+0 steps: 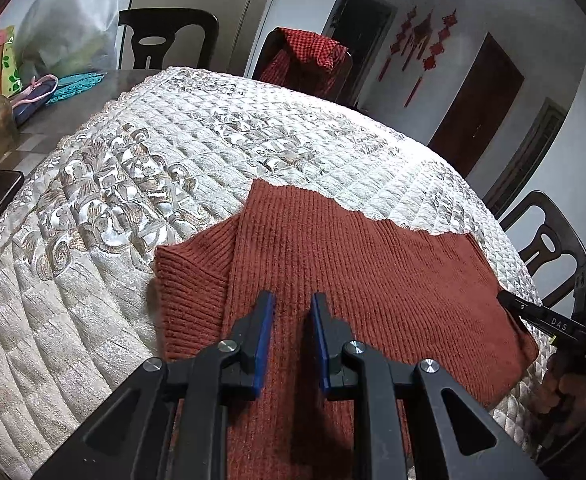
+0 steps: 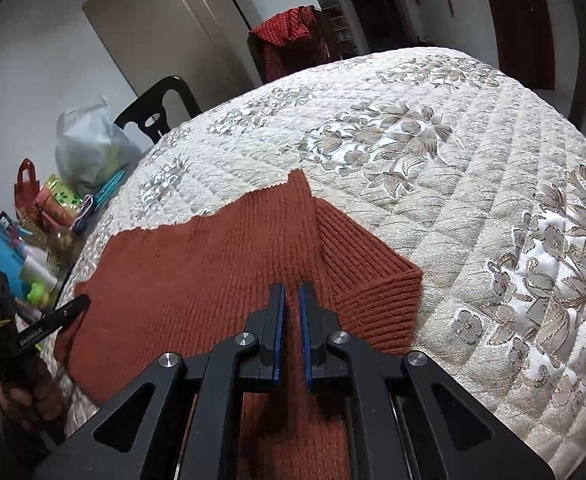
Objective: Fold small clothes
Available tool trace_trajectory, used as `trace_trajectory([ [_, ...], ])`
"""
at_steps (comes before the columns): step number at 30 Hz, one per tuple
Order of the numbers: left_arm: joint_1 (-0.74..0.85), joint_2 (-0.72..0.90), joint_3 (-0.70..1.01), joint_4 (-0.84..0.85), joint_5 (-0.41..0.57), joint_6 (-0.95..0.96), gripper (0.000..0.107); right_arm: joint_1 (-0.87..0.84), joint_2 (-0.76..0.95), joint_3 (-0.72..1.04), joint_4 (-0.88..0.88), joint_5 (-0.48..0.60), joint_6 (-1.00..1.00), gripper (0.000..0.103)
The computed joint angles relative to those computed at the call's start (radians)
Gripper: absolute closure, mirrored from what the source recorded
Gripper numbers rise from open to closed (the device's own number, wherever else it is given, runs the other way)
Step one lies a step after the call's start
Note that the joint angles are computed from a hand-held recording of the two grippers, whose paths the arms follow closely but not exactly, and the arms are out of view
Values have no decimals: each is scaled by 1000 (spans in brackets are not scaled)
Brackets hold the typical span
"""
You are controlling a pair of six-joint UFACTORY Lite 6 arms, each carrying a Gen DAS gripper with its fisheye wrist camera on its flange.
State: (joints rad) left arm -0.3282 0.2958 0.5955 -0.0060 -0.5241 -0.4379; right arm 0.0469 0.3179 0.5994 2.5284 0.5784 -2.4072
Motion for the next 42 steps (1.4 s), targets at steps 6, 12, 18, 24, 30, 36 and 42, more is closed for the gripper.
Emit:
trace_trajectory([
  [6,-99,-58,-5,-298,56,265,71,71,-105,-63,142,-63,-135,91],
  [12,-196,-127,-34,-628,44,541,70,126,-203,-151,178,-34,-197,86],
  [18,-238,-170,-79,-719,16,589,68,238,-222,-165,284,-51,-293,86],
  [24,-255,-182,-106,-748,0,593,68,306,-212,-159,324,-57,-319,86],
  [30,-245,-177,-113,-754,-12,595,68,369,-188,-134,347,-66,-327,86],
  [36,-191,-184,-137,-705,-14,552,58,433,-126,-68,348,-81,-325,86],
  [42,-81,-173,-166,-504,-11,381,54,488,-41,15,353,-101,-330,86],
])
